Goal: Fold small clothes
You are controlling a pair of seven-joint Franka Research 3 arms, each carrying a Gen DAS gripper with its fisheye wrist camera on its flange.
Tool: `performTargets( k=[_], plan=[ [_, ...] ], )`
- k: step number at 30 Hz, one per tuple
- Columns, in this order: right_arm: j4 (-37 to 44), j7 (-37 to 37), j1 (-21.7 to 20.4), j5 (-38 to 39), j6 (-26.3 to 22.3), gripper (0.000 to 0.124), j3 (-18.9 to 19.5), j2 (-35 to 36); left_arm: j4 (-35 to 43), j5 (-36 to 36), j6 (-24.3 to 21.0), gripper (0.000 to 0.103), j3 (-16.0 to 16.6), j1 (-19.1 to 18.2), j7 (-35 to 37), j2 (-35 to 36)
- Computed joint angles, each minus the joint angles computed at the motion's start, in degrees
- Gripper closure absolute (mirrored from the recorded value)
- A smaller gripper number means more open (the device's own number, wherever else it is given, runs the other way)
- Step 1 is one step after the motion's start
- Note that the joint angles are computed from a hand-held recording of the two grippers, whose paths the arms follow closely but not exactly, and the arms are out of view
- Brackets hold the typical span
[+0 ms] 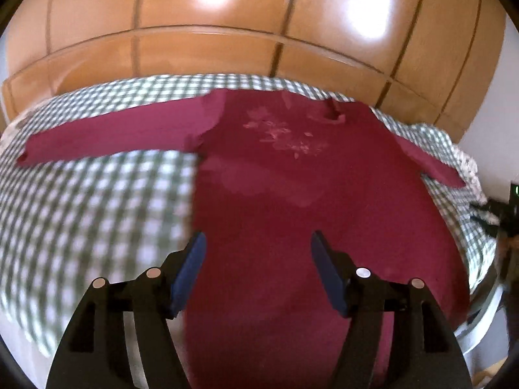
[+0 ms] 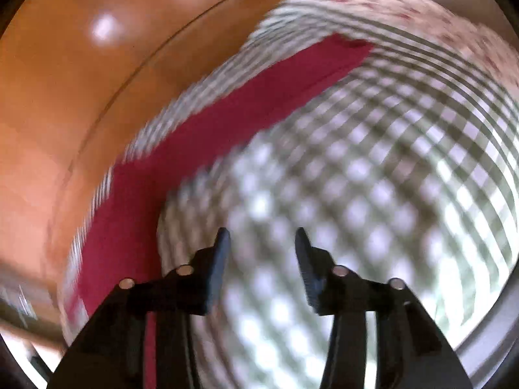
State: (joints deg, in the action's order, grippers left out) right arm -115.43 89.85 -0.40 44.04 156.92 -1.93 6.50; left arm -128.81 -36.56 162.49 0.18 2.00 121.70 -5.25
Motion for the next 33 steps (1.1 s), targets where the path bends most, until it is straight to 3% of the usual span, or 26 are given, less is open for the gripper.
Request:
performTargets(
  k=[5, 9, 11, 14, 16, 19, 21, 24, 28, 33],
  plan=[
    [12.8, 8.4, -3.0, 1.2, 0.2, 0.09, -0.8, 11.5, 4.6, 9.6, -1.2, 0.036, -2.7, 0.6, -6.3, 6.3],
    [21.2, 13.8, -5.3, -0.6, -0.3, 0.09, -0.2, 18.7, 6.3, 13.3, -2.9, 0.036, -4.2, 2.4, -10.2, 8.9],
    [25.4, 18.5, -5.2, -4.4, -1.1, 0.092, -1.3, 21.9, 6.7, 14.6, -2.5, 0.032, -4.9, 3.1, -11.0, 9.7],
    [30.0, 23.6, -4.6, -11.5, -3.9, 0.119, -3.0, 24.8, 7.2, 16.1, -2.6, 0.031, -5.6, 3.8, -11.9, 10.4],
    [31.9, 27.0, -2.7, -18.9, -4.9, 0.12, -5.8, 25.5, 8.0, 16.5, -2.8, 0.031, -6.1, 4.2, -12.0, 11.2],
    [29.7, 29.6, -2.4, -23.5, -3.6, 0.121, -6.6, 24.1, 8.4, 14.9, -3.1, 0.03, -6.9, 5.2, -10.9, 11.6],
    [30.5, 30.1, -2.4, -25.8, -5.2, 0.121, -6.3, 24.2, 8.2, 13.9, -2.9, 0.029, -7.2, 5.5, -10.3, 11.5],
    [29.0, 27.4, -2.2, -27.5, -2.6, 0.121, -4.7, 22.0, 8.5, 12.9, -3.1, 0.027, -7.5, 5.8, -9.8, 11.6],
    [32.1, 20.4, -1.1, -28.7, -1.6, 0.121, -1.5, 21.1, 8.9, 7.9, -4.7, 0.025, -7.9, 6.6, -6.1, 11.2],
    [38.9, 11.0, 2.6, -28.2, -3.8, 0.121, 2.9, 23.0, 9.4, 1.1, -6.9, 0.025, -7.6, 7.0, -2.9, 10.5]
  ],
)
